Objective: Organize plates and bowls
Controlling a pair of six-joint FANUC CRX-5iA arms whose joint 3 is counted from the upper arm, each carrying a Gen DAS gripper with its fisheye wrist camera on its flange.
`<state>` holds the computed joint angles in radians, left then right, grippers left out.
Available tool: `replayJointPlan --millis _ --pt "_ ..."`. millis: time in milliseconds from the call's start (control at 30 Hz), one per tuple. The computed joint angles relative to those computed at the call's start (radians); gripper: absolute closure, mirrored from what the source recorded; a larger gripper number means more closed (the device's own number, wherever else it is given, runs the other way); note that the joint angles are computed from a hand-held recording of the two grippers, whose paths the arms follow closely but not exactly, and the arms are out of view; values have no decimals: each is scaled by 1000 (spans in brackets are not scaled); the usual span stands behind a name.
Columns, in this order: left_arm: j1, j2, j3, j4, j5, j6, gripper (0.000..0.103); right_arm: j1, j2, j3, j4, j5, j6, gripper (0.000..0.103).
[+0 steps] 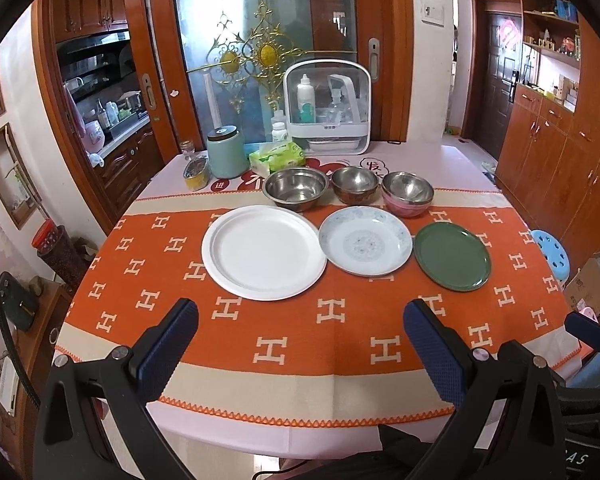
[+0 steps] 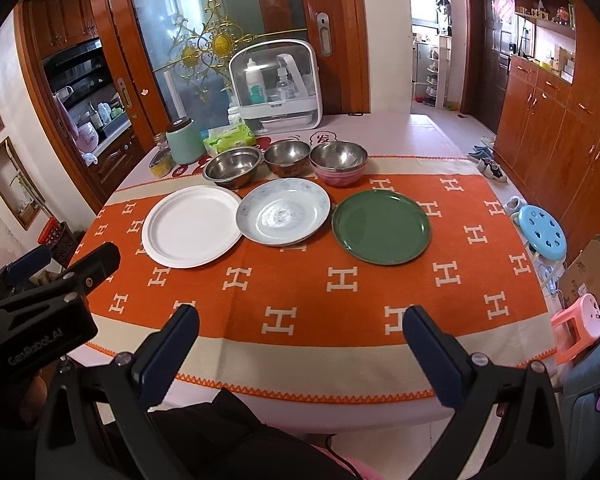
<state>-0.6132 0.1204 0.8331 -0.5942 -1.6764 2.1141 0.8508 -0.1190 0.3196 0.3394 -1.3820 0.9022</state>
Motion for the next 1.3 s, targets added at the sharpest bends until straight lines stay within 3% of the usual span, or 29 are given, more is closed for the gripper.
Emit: replayJointPlan --millis 400,700,1033,1300 --pt "12 8 -4 30 -18 26 1 -40 14 26 -66 -25 59 1" --pt "79 -7 -35 73 -17 -10 1 -43 71 79 -108 -26 50 1" --pt "249 -55 -113 172 10 -105 1 -17 205 224 -160 -66 13 1" --pt "429 -60 -159 291 1 -258 1 5 327 349 -202 -93 -43 1"
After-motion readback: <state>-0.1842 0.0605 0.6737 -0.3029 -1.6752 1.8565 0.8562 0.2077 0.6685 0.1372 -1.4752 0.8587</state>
